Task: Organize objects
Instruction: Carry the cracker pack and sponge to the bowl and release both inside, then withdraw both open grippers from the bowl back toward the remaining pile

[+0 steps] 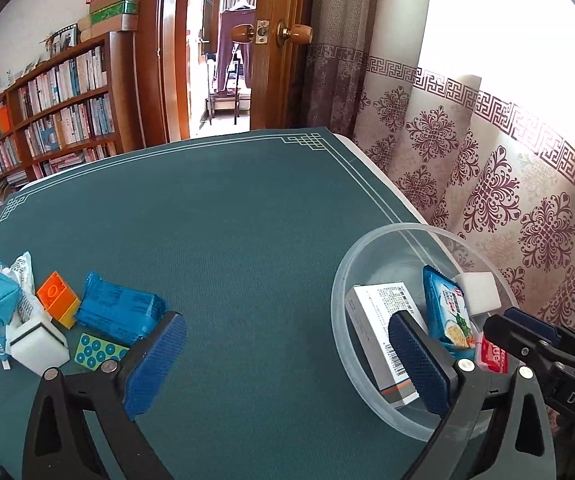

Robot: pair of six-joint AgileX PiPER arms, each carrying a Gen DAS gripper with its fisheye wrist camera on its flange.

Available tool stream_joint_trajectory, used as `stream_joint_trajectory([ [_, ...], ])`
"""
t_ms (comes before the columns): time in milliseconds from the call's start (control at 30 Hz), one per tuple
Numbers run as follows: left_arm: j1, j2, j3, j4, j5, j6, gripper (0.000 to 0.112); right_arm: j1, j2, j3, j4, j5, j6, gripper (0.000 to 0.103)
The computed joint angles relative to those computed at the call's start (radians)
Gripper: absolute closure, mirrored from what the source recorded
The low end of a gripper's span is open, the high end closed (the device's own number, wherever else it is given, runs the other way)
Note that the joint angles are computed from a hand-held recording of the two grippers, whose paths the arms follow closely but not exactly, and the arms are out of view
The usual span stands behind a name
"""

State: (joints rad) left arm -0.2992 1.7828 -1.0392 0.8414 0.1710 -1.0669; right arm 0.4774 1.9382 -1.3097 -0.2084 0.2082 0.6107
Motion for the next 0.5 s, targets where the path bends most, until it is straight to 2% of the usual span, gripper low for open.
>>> stream_joint_trajectory([
  [100, 0.027, -0.03, 0.046, 0.185, -0.003, -0.182, 0.01, 0.027, 0.008, -0.028, -0.006, 0.02, 0.001, 0.056],
  [233, 0.075, -0.064, 0.096, 0.315, -0.012, -0.309, 0.01, 0.066, 0.028, -0.068, -0.027, 0.047, 0.016, 0.056],
  [500, 0.166, -0.135, 0.207, 0.736, -0.001, -0.698, 0.01, 0.147, 0.089, -0.173, -0.002, 0.112, -0.019, 0.053],
])
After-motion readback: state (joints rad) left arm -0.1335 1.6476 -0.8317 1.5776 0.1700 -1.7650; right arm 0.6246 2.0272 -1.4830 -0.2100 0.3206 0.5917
